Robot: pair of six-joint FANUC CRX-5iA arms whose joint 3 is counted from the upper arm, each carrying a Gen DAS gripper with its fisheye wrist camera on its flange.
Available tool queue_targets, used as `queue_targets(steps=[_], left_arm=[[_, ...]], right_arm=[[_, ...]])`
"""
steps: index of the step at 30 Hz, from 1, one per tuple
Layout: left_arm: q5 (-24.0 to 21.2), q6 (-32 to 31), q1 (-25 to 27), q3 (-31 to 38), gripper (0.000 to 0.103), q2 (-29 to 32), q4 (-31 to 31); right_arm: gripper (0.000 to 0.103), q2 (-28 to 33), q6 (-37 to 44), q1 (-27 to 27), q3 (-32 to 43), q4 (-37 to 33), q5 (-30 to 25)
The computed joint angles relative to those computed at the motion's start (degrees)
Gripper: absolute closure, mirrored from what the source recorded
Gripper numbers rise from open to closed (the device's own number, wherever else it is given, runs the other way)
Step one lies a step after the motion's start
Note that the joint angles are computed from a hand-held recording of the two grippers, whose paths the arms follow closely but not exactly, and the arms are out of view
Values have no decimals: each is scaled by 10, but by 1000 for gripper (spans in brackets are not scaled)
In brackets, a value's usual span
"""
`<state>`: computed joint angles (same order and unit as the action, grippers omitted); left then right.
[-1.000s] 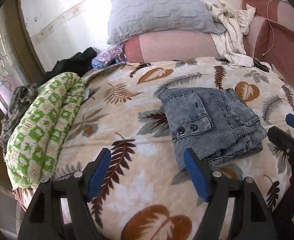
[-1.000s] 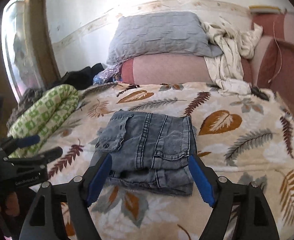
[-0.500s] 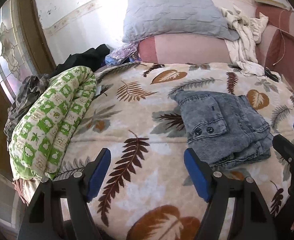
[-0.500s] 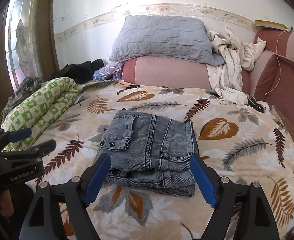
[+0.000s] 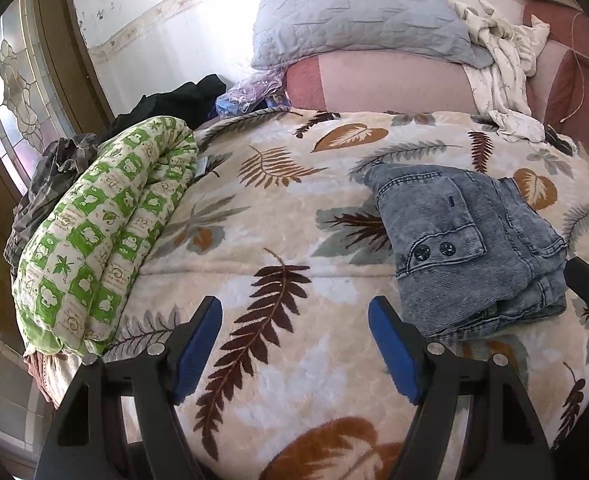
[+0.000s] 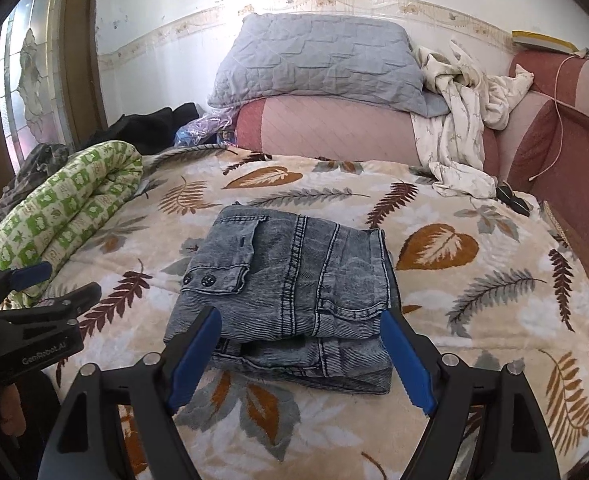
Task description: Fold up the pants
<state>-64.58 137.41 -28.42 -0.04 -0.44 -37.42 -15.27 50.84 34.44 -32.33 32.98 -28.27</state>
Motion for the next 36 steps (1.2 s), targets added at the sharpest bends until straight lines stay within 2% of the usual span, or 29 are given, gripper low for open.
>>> queue_targets(steps=[7,22,36], left_arm=[[9,-9,11,-3,27,4,15],[18,-15,27,-12,27,8,32],[41,-7,51,-39,27,-22,41]], right_arm=[[18,14,9,-3,10,-8,-1],[18,47,25,-7,37,-37,-44],[18,64,19,18,58,-27,-68]])
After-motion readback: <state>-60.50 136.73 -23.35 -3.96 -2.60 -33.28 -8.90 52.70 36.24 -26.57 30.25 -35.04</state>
